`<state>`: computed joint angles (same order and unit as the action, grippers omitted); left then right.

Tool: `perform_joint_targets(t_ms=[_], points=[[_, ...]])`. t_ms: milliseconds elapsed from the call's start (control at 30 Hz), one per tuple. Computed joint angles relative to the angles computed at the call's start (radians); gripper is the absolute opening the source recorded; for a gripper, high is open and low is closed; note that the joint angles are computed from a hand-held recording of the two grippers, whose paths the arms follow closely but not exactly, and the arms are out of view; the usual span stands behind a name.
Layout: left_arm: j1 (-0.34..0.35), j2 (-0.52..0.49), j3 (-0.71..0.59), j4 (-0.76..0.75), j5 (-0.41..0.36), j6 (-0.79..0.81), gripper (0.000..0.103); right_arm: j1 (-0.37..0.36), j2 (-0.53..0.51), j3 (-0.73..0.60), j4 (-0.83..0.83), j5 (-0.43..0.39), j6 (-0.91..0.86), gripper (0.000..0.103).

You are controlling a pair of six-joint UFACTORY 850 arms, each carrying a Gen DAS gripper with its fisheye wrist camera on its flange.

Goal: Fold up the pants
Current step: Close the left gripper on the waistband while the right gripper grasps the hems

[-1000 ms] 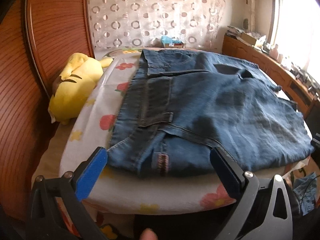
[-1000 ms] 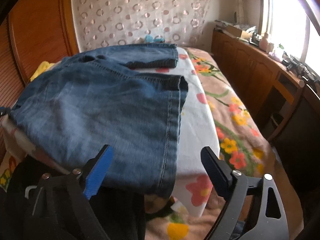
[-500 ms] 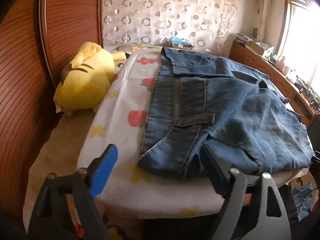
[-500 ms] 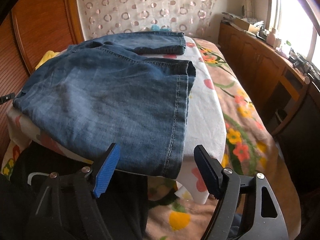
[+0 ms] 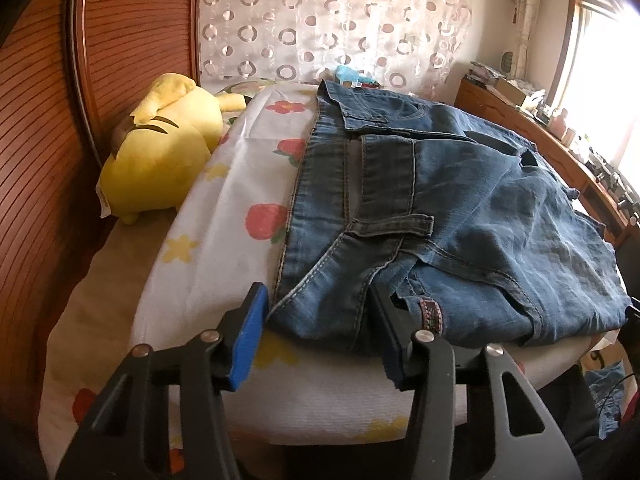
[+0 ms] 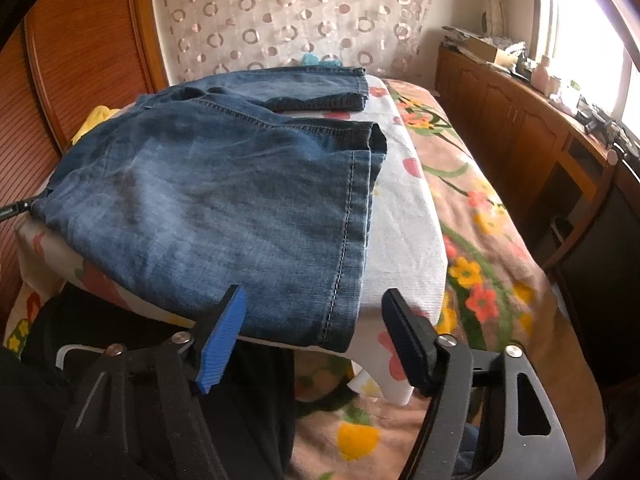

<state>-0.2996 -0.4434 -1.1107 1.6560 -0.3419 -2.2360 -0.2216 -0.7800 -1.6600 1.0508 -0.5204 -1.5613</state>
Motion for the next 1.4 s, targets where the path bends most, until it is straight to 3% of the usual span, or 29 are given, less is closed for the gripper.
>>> perform_joint_targets(t_ms=[67, 200, 267, 400, 533, 700, 967, 1033, 1100, 1400], points=[[-0.004, 0.000, 0.000, 0.003, -0.006, 0.001, 0.040, 0.001, -0.003, -0.002, 0.004, 0.005, -0.001, 0.051], [-0.013, 0.004, -0.002, 0.017, -0.018, -0.002, 0.021, 0.001, -0.007, -0.008, 0.013, 0.010, -0.003, 0.045], [-0.022, 0.008, -0.006, 0.007, -0.038, 0.021, 0.017, 0.000, -0.011, -0.014, 0.015, 0.009, 0.002, 0.039], [-0.033, 0.016, -0.010, 0.013, -0.056, 0.043, 0.003, 0.001, -0.012, -0.018, 0.014, 0.026, 0.007, 0.014], [-0.043, 0.031, -0.022, -0.004, -0.090, 0.098, 0.000, -0.002, -0.015, -0.025, 0.035, 0.012, -0.005, 0.009], [-0.050, 0.052, -0.035, -0.018, -0.127, 0.156, 0.000, -0.011, 0.014, -0.008, 0.146, -0.018, -0.102, 0.005], [-0.042, 0.074, -0.017, 0.035, -0.147, 0.081, 0.000, 0.003, 0.031, -0.030, 0.255, -0.034, -0.194, 0.005], [-0.029, 0.072, -0.011, 0.023, -0.113, 0.085, 0.007, 0.008, 0.030, -0.035, 0.252, -0.033, -0.194, 0.005], [-0.023, 0.062, -0.011, -0.002, -0.101, 0.101, 0.022, 0.011, 0.027, -0.037, 0.237, -0.029, -0.188, 0.005], [0.006, -0.004, -0.038, -0.236, 0.010, 0.325, 0.036, 0.010, 0.015, -0.035, 0.195, -0.010, -0.159, 0.005]])
